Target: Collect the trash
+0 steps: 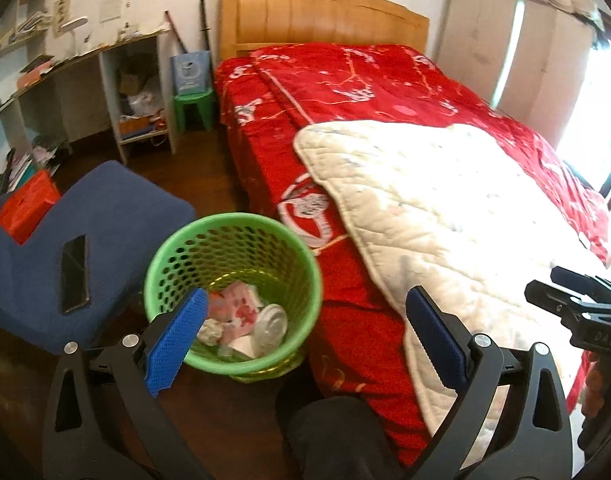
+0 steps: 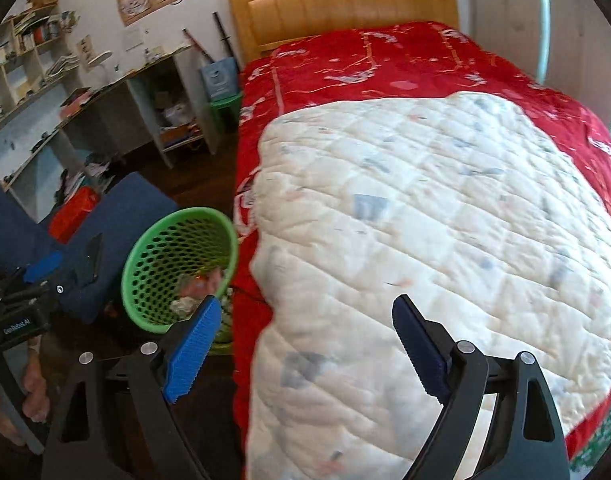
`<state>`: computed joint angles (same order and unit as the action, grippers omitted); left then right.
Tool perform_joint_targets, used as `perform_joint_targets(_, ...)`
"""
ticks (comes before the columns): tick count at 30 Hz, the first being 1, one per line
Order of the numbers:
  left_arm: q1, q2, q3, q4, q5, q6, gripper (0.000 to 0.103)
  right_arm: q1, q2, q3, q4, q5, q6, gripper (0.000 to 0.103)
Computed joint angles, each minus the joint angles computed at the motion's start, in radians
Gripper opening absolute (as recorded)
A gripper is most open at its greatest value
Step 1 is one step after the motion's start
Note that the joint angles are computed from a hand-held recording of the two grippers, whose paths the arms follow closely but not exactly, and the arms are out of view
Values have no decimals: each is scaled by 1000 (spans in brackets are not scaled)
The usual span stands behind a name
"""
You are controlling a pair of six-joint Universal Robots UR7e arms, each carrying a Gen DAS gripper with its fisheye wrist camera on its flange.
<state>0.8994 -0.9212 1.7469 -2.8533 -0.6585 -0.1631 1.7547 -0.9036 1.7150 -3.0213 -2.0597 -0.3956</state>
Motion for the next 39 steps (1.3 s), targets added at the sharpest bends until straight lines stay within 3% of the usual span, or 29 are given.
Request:
perform_joint_targets(17, -53, 60, -22, 26, -20, -17, 98, -15, -132, 176, -209, -65, -20, 92)
perform_joint_targets(22, -70, 67, -10, 11, -17, -24, 98, -19, -153, 205, -237, -51, -20, 92)
perform_joint_targets(32, -106, 92, 7, 5, 85, -56, 98, -15, -166, 240, -301, -50, -39, 93)
perform_joint_targets(39, -116, 85, 15, 31, 76, -101, 98, -13, -163, 251, -337, -76, -73, 93)
